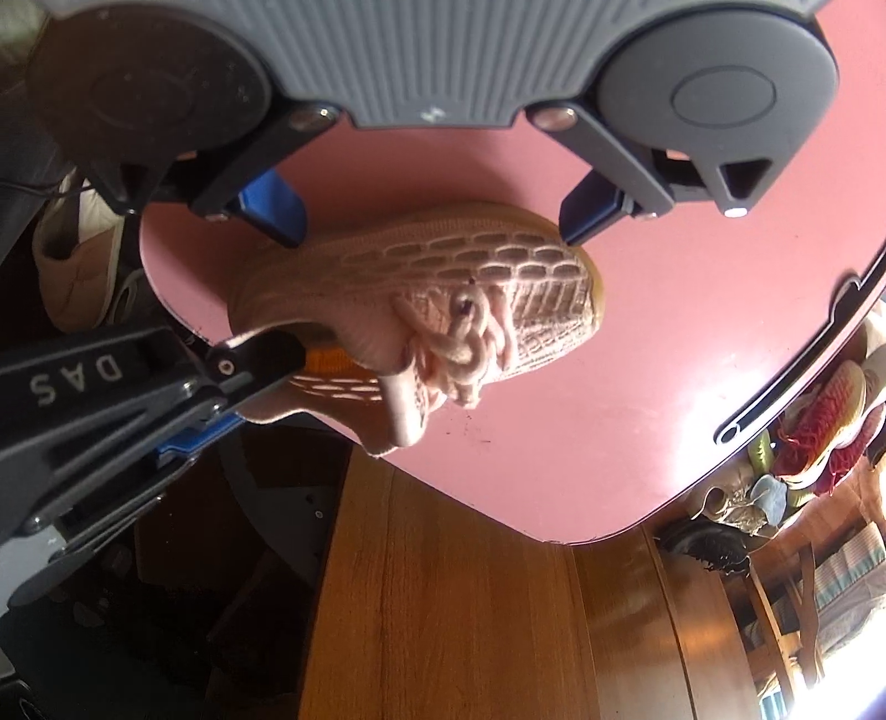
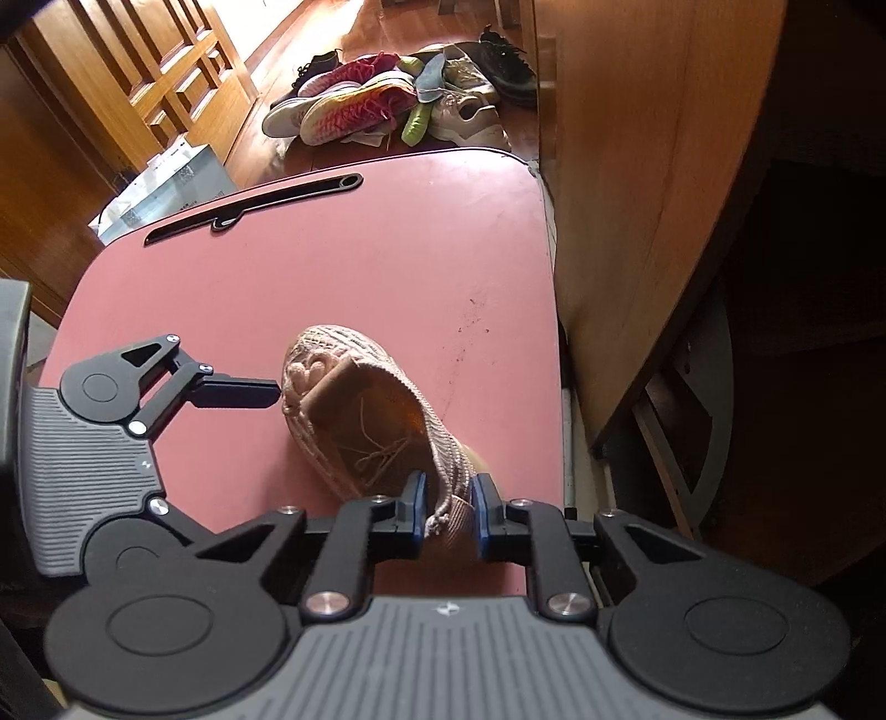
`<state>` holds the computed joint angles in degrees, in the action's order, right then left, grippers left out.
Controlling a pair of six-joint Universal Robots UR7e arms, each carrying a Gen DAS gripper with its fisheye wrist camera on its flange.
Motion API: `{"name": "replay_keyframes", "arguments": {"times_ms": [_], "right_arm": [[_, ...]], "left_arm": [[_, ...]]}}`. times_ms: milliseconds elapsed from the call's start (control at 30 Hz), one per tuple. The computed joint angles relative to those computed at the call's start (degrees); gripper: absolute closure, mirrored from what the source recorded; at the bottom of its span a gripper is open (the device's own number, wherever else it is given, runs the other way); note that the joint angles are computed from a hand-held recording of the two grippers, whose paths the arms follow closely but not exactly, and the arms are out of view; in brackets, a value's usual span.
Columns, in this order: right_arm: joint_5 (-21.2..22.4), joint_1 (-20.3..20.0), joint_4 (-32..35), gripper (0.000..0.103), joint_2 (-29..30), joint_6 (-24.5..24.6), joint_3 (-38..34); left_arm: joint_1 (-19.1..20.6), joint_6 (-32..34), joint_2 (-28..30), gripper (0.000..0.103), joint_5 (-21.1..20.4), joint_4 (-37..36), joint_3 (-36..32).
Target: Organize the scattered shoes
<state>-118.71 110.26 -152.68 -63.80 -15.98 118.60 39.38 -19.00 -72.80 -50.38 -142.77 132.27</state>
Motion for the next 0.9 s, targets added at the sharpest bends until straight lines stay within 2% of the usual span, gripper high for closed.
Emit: {"name": "replay_keyframes", "arguments": {"times_ms": [100,300,467,667,733,800,833,900], "right_arm": [[-1.1,0.2,-1.7,0.090,0.6,-1.2,0.1],[-4.4,1.1,-7.5,0.091,3.3,-4.8,-0.3],[-4.8,1.1,-10.4,0.091,4.9,-6.1,-1.0],[-4.3,0.6,-10.1,0.090,5.4,-4.6,-1.9],[-3.2,0.2,-8.5,0.086,4.4,-2.5,-2.1],[-1.4,-0.3,-7.7,0.073,3.0,-0.6,-1.9],[-0.3,-0.6,-7.6,0.070,2.1,0.3,-1.6],[2.2,-1.4,-6.3,0.065,0.0,3.0,-1.1]], "left_arm": [[0.0,-1.7,-0.2,0.019,0.5,1.8,0.0],[0.1,-3.4,-0.5,0.019,-0.1,2.8,0.0],[-0.2,-3.0,-0.4,0.020,-0.6,2.5,0.1],[-0.2,-2.7,-0.7,0.020,-0.9,2.7,0.0],[-0.4,-2.0,-1.9,0.013,-0.6,3.4,0.0],[-0.7,-0.7,-3.3,0.005,0.3,1.9,0.6],[-1.0,-0.2,-4.0,0.002,1.1,0.7,1.2],[-1.2,0.5,-5.3,0.000,2.3,-1.3,2.1]]}}
